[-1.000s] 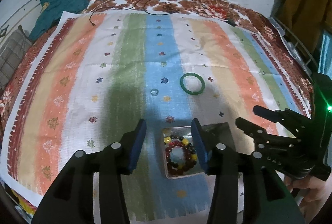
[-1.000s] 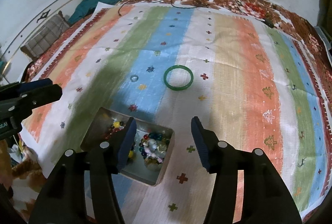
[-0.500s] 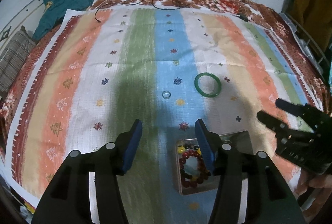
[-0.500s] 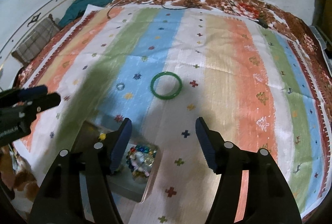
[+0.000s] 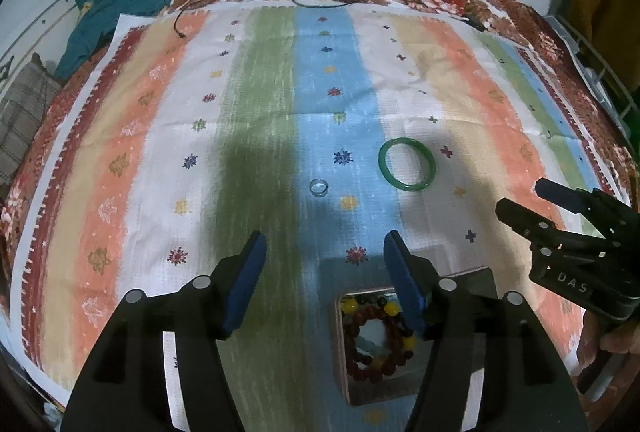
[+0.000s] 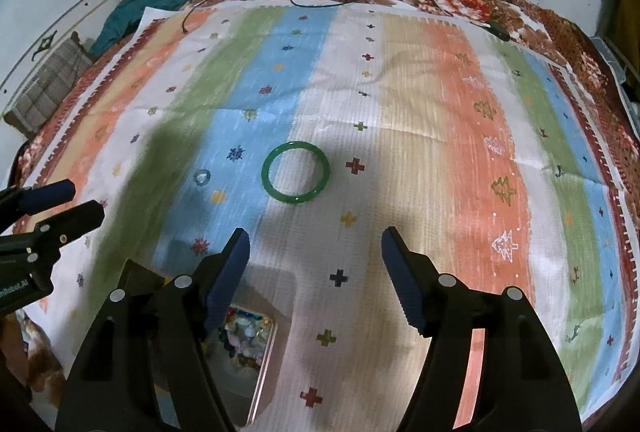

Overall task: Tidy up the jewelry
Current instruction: 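Move the left gripper to the silver ring while the right gripper approaches the green bangle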

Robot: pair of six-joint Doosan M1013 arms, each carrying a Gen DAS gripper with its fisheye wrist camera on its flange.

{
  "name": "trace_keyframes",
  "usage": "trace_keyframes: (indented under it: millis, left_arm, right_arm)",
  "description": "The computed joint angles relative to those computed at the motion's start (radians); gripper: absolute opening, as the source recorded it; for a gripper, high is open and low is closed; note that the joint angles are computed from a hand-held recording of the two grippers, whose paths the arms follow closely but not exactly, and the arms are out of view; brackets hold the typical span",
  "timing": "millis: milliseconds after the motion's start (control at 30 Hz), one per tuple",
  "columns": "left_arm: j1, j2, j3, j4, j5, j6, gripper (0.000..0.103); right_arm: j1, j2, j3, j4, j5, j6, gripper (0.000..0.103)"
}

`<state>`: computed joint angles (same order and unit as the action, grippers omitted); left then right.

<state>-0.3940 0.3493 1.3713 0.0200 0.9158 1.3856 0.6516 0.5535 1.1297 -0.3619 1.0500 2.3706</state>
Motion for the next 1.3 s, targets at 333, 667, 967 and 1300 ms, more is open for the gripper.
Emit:
trace_keyframes:
  millis: [333,667,967,1300]
  left_arm:
    - [0.009,0.040,-0.035,-0.038,0.033,0.019,0.061]
    - [0.006,0.080,-0.071,-0.047,0.063,0.046,0.061]
    - [0.010,0.122,-0.105,-0.039,0.088,0.074,0.061]
    - [0.021,0.170,-0.151,-0.052,0.122,0.091,0.061]
  right_arm:
    - [-0.035,0.016,-0.005,0.104,-0.022,-0.012,0.072]
    - [-0.037,0.047,-0.037,0.081,0.010,-0.018,0.072]
    - [-0.049,0.089,-0.082,0.078,0.057,-0.068,0.072]
    - [-0.057,0.124,-0.124,0.074,0.077,-0.088,0.072]
